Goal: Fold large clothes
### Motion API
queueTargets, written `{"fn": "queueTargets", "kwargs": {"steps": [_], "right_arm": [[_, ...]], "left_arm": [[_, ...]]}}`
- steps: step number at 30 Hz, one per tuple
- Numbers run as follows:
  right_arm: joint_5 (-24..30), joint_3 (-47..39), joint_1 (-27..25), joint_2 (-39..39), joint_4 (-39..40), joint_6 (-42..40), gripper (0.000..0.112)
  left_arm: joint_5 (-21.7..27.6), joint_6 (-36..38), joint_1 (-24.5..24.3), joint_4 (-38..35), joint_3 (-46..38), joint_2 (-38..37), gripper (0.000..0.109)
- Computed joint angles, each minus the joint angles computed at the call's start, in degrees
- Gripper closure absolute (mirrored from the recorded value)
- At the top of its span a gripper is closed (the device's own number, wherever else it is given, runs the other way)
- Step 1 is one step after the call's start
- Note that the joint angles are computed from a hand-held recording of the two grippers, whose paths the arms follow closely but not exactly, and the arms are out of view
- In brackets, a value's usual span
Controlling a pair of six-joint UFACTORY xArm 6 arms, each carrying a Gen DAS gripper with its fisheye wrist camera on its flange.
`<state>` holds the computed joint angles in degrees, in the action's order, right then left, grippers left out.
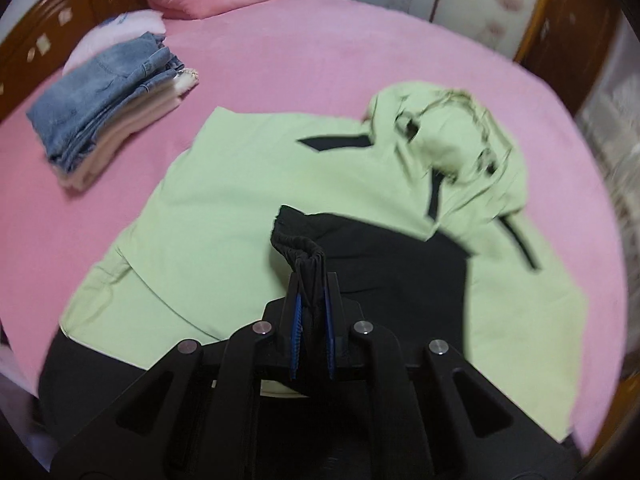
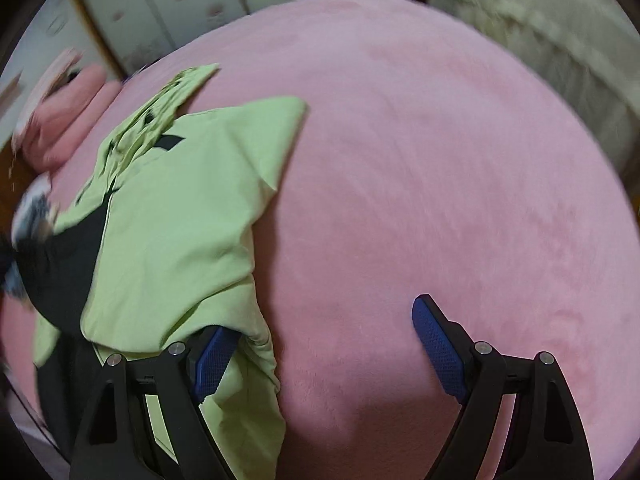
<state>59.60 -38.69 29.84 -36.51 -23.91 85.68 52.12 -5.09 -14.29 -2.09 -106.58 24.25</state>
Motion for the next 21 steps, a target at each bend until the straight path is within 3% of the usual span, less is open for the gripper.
{"fn": "queueTargets", "kwargs": {"steps": [6,8,9,12,14,16,18,19,21], "right_arm": [[1.3,-0.3,1.9,1.1,-0.1,2.3,0.027],[1.3,-1.4,2.2,2.8,0.7,0.9,0.027],[1.8,-2.1,2.6,3.6,1.1,0.4,0.027],[3.8,-3.2,4.1,4.5,2.3,-0.1,0.027],[5.9,-3.7,5.4,3.8,4.1,1.3,0.027],[8.3,-4.0,6.9,2.6,5.4,3.2,0.028],[11.6,-5.2,9.3,1.5,5.6,8.1,0.040],[15.5,-7.3,11.1,2.2,5.5,13.4,0.046],[18.2,-9.5,13.3,2.9,5.4,22.1,0.077]], "left_arm": [[-4.9,2.3,2.4,-1.7,0.9,1.4,0.101],[-4.7,1.4,2.4,1.0,-0.6,2.6,0.101],[-3.4,1.1,2.3,2.1,-2.2,3.7,0.101],[9.3,0.2,1.9,6.6,-12.1,10.2,0.096],[11.7,-0.7,2.3,6.6,-12.9,10.9,0.088],[11.0,-3.9,3.0,7.5,-10.0,8.7,0.068],[4.4,-10.5,2.9,12.6,-1.1,2.0,0.066],[0.4,-11.6,2.8,13.2,3.4,-1.4,0.057],[-5.3,-8.9,2.4,9.8,10.2,-7.3,0.048]]}}
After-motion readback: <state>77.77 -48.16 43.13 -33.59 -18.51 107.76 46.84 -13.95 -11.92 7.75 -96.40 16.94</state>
